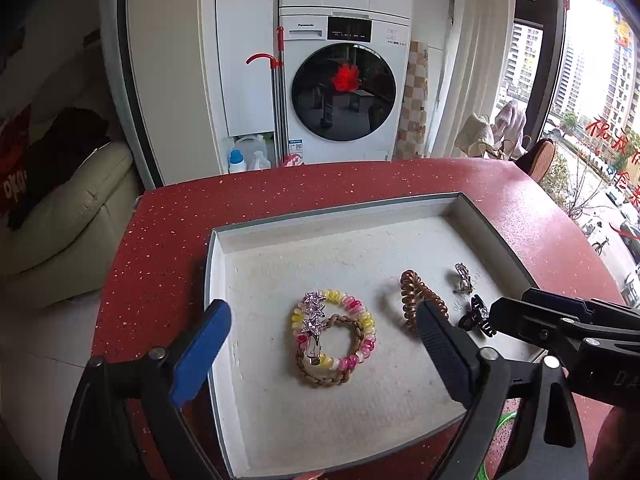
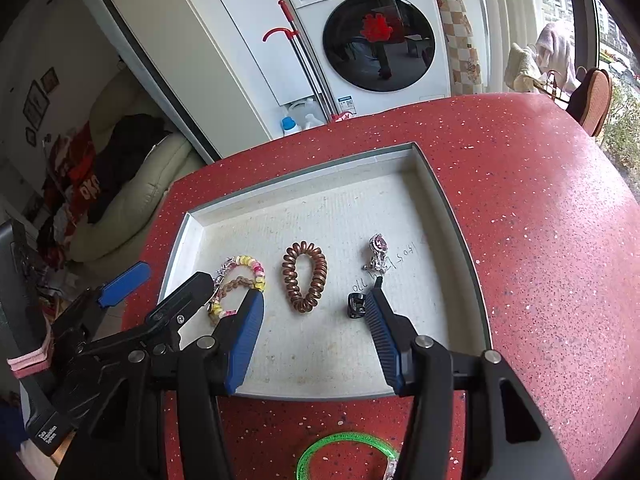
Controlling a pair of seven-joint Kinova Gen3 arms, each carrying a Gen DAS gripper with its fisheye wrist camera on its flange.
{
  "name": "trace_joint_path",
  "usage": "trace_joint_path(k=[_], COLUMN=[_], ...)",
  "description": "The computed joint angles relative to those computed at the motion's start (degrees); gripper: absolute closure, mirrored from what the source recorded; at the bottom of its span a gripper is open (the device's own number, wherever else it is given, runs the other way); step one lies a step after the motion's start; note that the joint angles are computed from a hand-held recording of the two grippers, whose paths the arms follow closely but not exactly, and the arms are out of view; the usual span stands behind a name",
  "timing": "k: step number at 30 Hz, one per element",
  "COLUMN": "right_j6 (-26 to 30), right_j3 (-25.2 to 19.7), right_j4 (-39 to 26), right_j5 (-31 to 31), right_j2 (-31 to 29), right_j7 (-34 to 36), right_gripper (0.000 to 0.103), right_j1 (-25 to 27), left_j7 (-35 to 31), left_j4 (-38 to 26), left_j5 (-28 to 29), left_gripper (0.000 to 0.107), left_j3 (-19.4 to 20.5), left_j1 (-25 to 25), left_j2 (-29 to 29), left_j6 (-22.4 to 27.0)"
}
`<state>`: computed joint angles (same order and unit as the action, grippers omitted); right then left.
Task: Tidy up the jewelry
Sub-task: 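Open both tools to release the star clip and coiled hair tie, then move both open tools out of the tray over the remaining jewelry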
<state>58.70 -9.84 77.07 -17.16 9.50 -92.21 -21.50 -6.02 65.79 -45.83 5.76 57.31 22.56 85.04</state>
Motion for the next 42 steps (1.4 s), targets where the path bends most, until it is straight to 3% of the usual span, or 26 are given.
trace_joint_path(k=[3,6,8,11,13,14,19,27,36,42], right_j6=[-0.08,-0.67,-0.72,-2.24,-2.97,-3.94,-6.5,-1.17,1.79,3.01], right_j3=[0.03,0.0,-0.01,0.01,-0.03,-0.09,-0.28,-0.05,0.38,-0.92], right_j4=[0.68,1.65,2.02,3.71,4.68,5.64,9.88,12.02,17.6,21.49], right_j5=[-0.71,-0.65,-1.11,-2.26,-1.87,-1.57,-0.37,-1.25,-2.73,0.63], right_j2=[-0.68,-1.63,-2.1,-3.83,-4.9,-5.7,-9.03,-11.4,-17.56,-22.13], right_j7=[0.43,0.58,0.62,1.39,1.32,1.48,1.84,0.99,1.51,-0.95], right_gripper=[0.035,0.031,0.022,0.019,0.003,0.0,0.0,0.0,0.0,0.0], right_j1=[0.38,0.29,0.36,0.69,0.44,0.28,-0.58,-0.83,-1.12,-1.42], left_j7=[3.01,4.28,5.18,6.17,6.88,7.49,10.19,16.69,22.8,25.21], left_j4=[2.22,3.24,4.13,5.29,5.58,5.97,6.31,6.94,8.32,6.98], left_j5=[-1.5,-0.31,-0.37,-0.58,-0.52,-0.43,-1.08,-1.51,1.17,1.38], left_gripper=[0.004,0.004,0.004,0.004,0.004,0.004,0.004,0.004,0.004,0.004], left_j3=[3.51,1.07,1.59,2.69,3.38,3.73,5.69,7.74,9.01,9.13], left_j1=[-1.59,0.6,0.84,1.28,1.66,1.89,4.38,10.26,14.58,16.96], left_j2=[-1.57,-2.63,-3.22,-4.13,-4.51,-4.89,-5.19,-4.03,-3.25,-2.11], left_j6=[0.2,0.41,0.97,2.34,3.72,4.12,8.3,13.12,11.78,11.95])
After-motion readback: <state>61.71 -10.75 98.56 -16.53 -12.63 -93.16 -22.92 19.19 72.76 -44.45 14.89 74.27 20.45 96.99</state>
